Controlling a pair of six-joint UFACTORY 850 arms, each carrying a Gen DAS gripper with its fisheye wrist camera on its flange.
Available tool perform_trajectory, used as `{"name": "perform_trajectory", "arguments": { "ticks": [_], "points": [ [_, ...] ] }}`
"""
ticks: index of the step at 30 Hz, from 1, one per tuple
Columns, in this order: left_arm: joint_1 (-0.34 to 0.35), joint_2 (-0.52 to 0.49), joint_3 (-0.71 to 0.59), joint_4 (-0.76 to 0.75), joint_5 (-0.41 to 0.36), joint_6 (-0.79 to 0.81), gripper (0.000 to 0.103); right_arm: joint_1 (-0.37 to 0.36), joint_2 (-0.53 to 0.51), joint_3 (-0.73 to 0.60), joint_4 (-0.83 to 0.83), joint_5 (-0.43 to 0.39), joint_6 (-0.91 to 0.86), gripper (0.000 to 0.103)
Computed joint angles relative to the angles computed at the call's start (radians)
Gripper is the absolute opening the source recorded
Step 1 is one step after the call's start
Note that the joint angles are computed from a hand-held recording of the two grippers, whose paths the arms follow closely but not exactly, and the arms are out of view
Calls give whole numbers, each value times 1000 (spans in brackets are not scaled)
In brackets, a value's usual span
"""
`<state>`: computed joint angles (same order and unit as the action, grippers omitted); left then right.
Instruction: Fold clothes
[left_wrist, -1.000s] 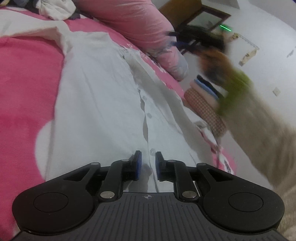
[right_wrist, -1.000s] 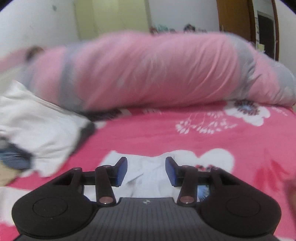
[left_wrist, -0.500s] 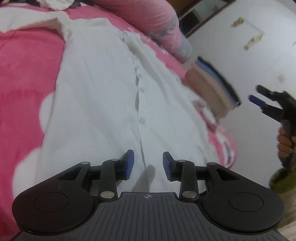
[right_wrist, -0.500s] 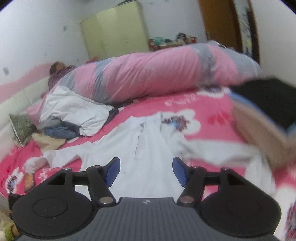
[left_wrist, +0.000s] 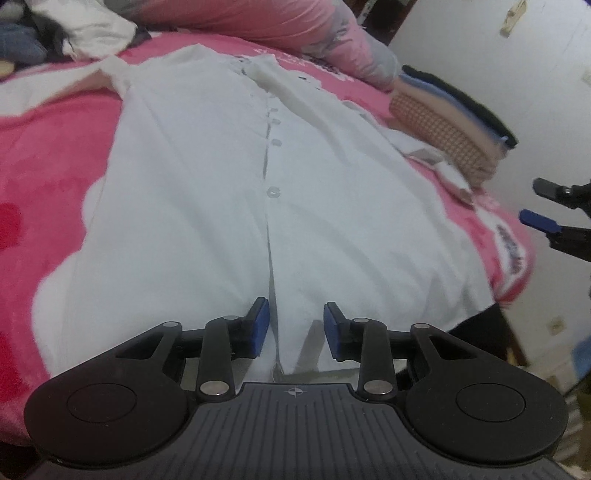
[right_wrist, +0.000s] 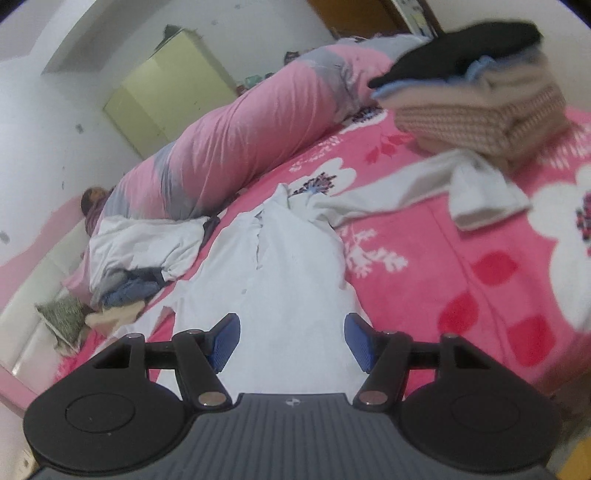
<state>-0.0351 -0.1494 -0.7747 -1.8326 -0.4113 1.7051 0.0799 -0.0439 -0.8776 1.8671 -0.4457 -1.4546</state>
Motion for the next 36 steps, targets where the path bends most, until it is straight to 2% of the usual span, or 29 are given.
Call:
{"name": "perform_trajectory", "arguments": {
  "ticks": [4, 6, 8, 12, 17, 23, 26, 30, 32, 36],
  "points": [
    [-49, 24, 19, -178, 109, 138, 6, -2, -11, 20, -3, 28, 16, 65],
    [-61, 33, 29, -257, 125, 190, 1, 4, -11, 31, 3, 50, -5, 65],
    [-60, 51, 40, -241, 128, 157, 0, 9, -7, 43, 23, 69, -43, 65],
    [-38, 82, 56, -74, 72, -50, 0, -6, 2, 63, 67, 70, -100, 65],
    [-40, 82, 71, -127, 63, -17, 0, -31, -4, 72, 80, 59, -95, 65],
    [-34, 42, 67, -167, 28, 46, 1, -20, -25, 33, 44, 95, -76, 65],
    [-16, 31, 74, -203, -26, 116, 1, 7, -83, -76, -83, 97, 1, 65],
    [13, 20, 97, -284, -122, 232, 1, 60, -234, -326, -313, 12, 154, 65],
    [33, 5, 103, -292, -179, 239, 1, 94, -349, -507, -514, -20, 333, 65],
    [74, -27, 111, -280, -300, 232, 1, 178, -623, -921, -933, -23, 714, 63]
  ]
}}
